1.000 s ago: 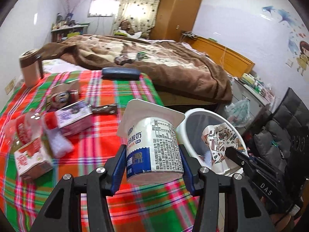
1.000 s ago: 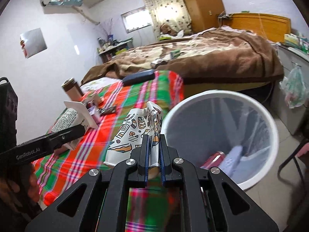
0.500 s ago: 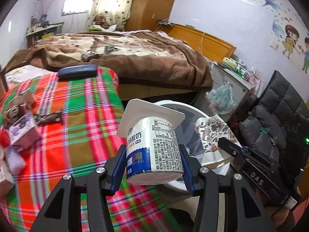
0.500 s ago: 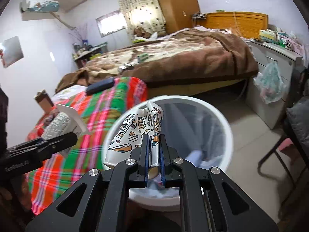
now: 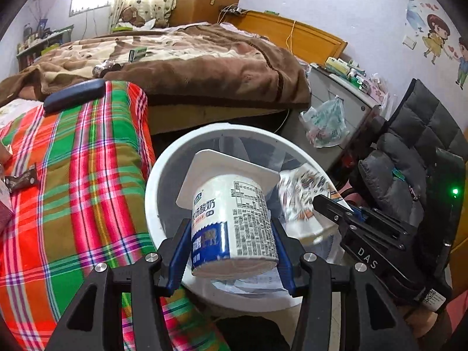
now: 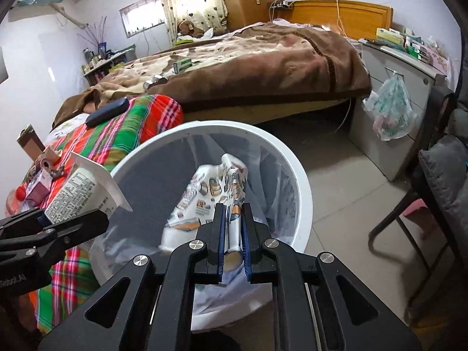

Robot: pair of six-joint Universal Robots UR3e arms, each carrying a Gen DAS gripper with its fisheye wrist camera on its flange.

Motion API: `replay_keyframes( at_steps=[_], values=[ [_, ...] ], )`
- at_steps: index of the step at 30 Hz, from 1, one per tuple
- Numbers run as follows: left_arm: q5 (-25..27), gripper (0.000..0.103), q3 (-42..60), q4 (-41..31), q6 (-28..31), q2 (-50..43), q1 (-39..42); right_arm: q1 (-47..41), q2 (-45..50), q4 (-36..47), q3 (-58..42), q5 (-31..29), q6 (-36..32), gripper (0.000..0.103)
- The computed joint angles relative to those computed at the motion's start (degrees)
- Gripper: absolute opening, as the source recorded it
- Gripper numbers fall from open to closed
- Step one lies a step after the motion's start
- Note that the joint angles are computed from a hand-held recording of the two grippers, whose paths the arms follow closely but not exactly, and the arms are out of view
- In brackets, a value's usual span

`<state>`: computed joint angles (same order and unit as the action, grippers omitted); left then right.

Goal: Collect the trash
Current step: 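Carry both cups over the wastebasket and open both tools to drop them, then move both open tools back toward the strawberry carton and plastic bottle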

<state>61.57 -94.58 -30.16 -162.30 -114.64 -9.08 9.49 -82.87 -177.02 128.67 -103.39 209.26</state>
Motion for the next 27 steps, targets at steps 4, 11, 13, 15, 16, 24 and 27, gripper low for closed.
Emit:
replay_keyframes(
  at_steps=[4,11,13,15,16,24,27],
  values=[
    [0.06,0.061,0.67,-0.24,-0.25,-1.05,-0.09,-0.30,-0.70,-0.22,0.81,-0.23,0.23,0.036],
    [-1.72,0.063,-1.45,0.69,-0.21,0.47,1.52,0.76,-0.57,-1.05,0.68,-0.61,1.11,0.044],
    [-2.25,0.063,-3.30,1.50,-0.18,1.89,2.61,1.24,-0.49,-1.78,0.73,-0.55,1.31,0.044],
    [-2.67,0.063,-4.95,2.02,0.09,3.29,3.84,2.41,-0.35,-2.29,0.44,-1.39,1.91,0.044],
    [-2.69,0.063,-5.80,2.39,0.13,4.05,4.39,2.79,-0.23,-2.63,0.30,-1.58,1.98,0.044],
    [-4.73,0.063,-13.64,4.01,2.56,11.04,10.87,6.31,1.71,-3.57,-3.07,-2.67,2.06,0.044],
    [-6.13,0.063,-16.79,3.96,3.83,13.96,14.16,8.05,2.92,-3.61,-4.89,-3.28,2.22,0.044]
  ],
)
